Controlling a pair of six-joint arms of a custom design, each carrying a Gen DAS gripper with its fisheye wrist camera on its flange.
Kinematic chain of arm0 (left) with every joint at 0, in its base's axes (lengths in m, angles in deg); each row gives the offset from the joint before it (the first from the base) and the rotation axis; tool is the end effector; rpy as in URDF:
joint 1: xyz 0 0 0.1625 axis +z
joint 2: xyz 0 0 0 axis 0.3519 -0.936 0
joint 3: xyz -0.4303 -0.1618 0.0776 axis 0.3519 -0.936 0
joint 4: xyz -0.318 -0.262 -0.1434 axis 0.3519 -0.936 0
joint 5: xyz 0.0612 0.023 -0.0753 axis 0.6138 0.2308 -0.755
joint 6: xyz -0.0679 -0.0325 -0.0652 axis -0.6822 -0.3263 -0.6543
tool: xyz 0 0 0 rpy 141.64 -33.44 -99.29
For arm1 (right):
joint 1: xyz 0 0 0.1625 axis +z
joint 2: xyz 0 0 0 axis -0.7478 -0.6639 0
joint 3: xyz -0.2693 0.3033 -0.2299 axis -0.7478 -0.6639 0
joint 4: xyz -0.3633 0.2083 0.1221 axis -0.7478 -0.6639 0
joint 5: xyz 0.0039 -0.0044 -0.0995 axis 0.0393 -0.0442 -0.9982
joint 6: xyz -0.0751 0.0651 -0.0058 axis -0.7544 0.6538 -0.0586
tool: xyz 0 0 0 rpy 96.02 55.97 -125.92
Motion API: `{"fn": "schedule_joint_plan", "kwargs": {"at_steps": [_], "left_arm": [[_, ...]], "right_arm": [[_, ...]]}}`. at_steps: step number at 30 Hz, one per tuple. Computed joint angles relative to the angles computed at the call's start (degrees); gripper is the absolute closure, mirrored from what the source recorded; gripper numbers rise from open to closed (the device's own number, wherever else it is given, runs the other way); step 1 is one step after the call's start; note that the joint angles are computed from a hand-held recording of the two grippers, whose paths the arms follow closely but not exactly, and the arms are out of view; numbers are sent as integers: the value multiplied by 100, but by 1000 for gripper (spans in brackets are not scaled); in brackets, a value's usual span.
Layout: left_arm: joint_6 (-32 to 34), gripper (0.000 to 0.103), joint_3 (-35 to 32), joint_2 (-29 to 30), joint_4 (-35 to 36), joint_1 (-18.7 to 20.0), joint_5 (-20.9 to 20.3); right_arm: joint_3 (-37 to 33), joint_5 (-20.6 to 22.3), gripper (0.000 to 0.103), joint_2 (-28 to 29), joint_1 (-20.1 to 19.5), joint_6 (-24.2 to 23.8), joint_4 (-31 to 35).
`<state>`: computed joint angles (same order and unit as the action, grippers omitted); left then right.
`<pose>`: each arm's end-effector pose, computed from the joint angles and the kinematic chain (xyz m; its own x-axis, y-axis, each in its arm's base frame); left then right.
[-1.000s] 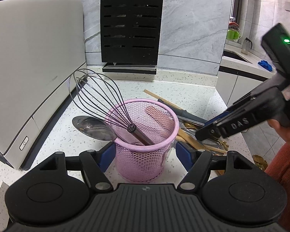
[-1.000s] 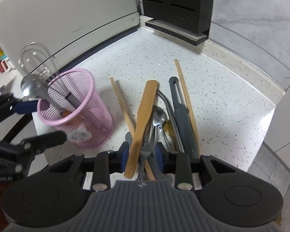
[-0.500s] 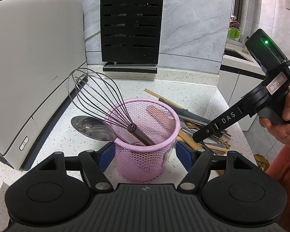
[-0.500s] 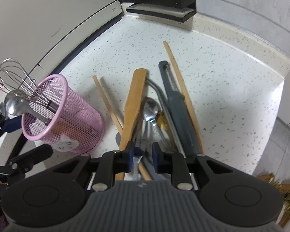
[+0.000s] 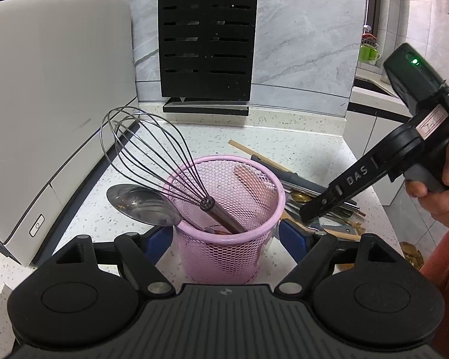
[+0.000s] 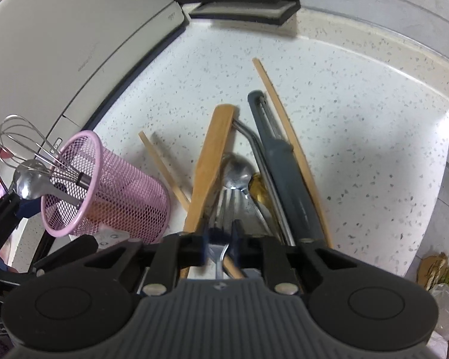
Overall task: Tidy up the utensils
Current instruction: 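Grasp the wooden-handled fork with the right tool and lift it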
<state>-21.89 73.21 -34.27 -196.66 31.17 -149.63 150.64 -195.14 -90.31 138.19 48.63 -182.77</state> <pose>-0.2800 -0.6431 0.0943 -0.5649 0.6257 -0.5380 0.8187 0.5065 -0.2706 0.0927 -0.6624 0.2529 -0.9140 0.0678 0.3999 -0.1240 0.8921 -0.4346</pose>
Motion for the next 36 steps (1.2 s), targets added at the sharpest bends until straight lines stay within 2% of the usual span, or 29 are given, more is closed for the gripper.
{"fn": "schedule_joint_plan", "kwargs": {"at_steps": [2, 12, 16, 21, 25, 36], "left_arm": [[9, 8, -1, 3, -4, -2, 0], [-24, 8, -77, 58, -16, 9, 55], [38, 8, -63, 77, -66, -4, 84], [30, 16, -50, 45, -38, 17, -31], [-19, 18, -50, 24, 1, 27, -68], [-34, 19, -57, -3, 89, 23, -73]], "right_arm": [[67, 87, 103, -62, 0, -41, -83], [422, 525, 103, -309, 25, -298, -474], [674, 518, 103, -413, 100, -522, -861], [986, 612, 103, -604, 180, -741, -1269], [1166, 668, 103, -720, 292, -950, -1615], [1174, 777, 103, -800, 602, -1378, -2131]]}}
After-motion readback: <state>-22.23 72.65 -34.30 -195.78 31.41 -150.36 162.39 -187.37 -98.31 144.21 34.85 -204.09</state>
